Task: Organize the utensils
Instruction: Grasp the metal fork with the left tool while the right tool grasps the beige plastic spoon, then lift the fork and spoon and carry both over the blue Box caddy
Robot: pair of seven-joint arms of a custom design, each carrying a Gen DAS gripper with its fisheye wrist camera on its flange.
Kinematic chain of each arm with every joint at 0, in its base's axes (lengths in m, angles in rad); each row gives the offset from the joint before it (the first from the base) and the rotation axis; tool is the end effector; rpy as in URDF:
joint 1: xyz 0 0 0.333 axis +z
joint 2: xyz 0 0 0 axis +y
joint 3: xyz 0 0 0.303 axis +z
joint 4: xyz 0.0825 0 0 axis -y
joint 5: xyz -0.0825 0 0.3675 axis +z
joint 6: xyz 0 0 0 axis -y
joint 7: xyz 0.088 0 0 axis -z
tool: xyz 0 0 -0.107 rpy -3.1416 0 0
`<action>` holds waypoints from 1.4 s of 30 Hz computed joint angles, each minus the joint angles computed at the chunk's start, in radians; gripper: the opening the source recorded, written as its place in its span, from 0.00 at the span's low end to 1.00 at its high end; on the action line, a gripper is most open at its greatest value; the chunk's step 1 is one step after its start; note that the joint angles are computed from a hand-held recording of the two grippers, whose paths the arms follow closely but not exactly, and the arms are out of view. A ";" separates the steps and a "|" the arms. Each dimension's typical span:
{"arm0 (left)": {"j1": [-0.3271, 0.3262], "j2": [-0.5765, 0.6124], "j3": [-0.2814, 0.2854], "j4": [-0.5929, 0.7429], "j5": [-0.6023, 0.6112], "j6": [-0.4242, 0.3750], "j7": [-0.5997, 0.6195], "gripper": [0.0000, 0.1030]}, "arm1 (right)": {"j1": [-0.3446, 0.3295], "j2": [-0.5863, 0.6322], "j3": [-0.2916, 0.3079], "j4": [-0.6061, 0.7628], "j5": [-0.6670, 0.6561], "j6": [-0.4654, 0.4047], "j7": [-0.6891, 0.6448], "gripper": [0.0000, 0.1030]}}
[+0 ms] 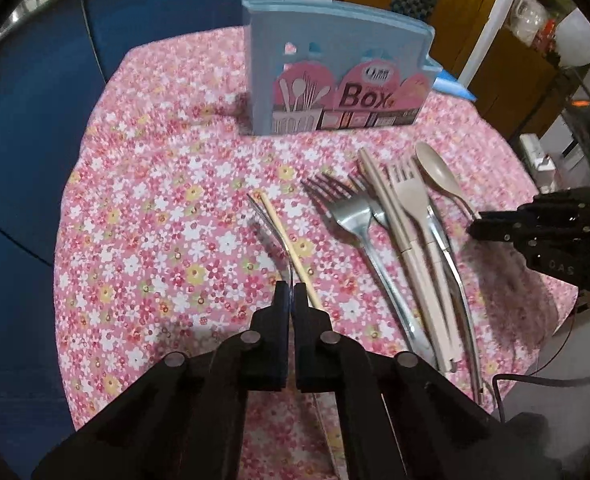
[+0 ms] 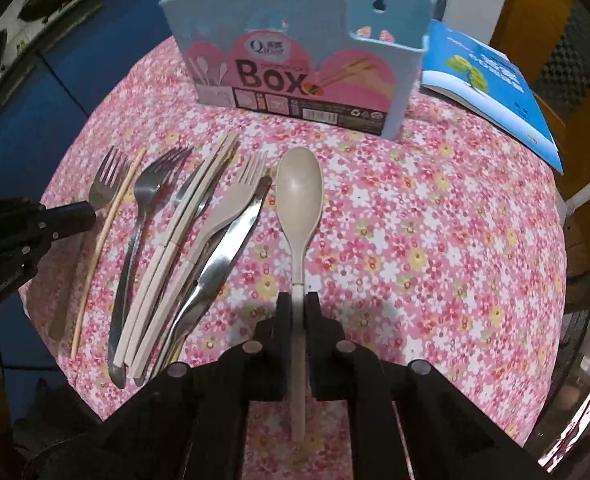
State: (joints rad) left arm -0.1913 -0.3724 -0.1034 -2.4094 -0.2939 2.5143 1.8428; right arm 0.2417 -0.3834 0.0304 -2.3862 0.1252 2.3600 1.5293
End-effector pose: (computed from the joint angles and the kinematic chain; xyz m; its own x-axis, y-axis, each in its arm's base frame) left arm 0.4395 -0.1339 0.4980 -0.3850 -0.9178 0.0973 -0.8264 0.2959 -0.4790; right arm 0.4341 0.1237 0.4964 0.2526 -0.9636 -0.0877 -0.9137 -0.2077 -0.3494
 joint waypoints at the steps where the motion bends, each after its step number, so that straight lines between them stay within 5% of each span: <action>1: -0.006 -0.021 0.004 -0.019 -0.011 0.020 0.011 0.00 | -0.001 -0.024 -0.002 -0.021 0.005 0.019 0.000 0.08; 14: -0.109 -0.168 0.062 -0.140 -0.078 0.343 0.067 0.00 | 0.022 -0.280 -0.005 -0.248 0.047 0.418 0.022 0.08; 19: -0.167 -0.145 0.096 -0.123 -0.079 0.459 0.075 0.00 | 0.044 -0.232 -0.008 -0.240 0.036 0.606 0.056 0.08; 24: -0.190 -0.082 0.119 -0.036 -0.078 0.487 0.065 0.00 | 0.039 -0.175 -0.016 -0.207 0.007 0.731 0.082 0.08; 34: -0.134 0.109 0.081 0.208 -0.038 0.562 0.032 0.00 | 0.024 -0.035 -0.034 -0.133 -0.038 0.895 0.115 0.08; 38: -0.095 0.199 0.050 0.300 -0.009 0.599 0.028 0.00 | -0.042 0.024 0.012 -0.094 -0.052 0.946 0.148 0.08; 42: -0.086 0.281 0.040 0.395 -0.037 0.599 0.087 0.00 | -0.181 0.072 0.134 -0.057 -0.057 0.990 0.175 0.08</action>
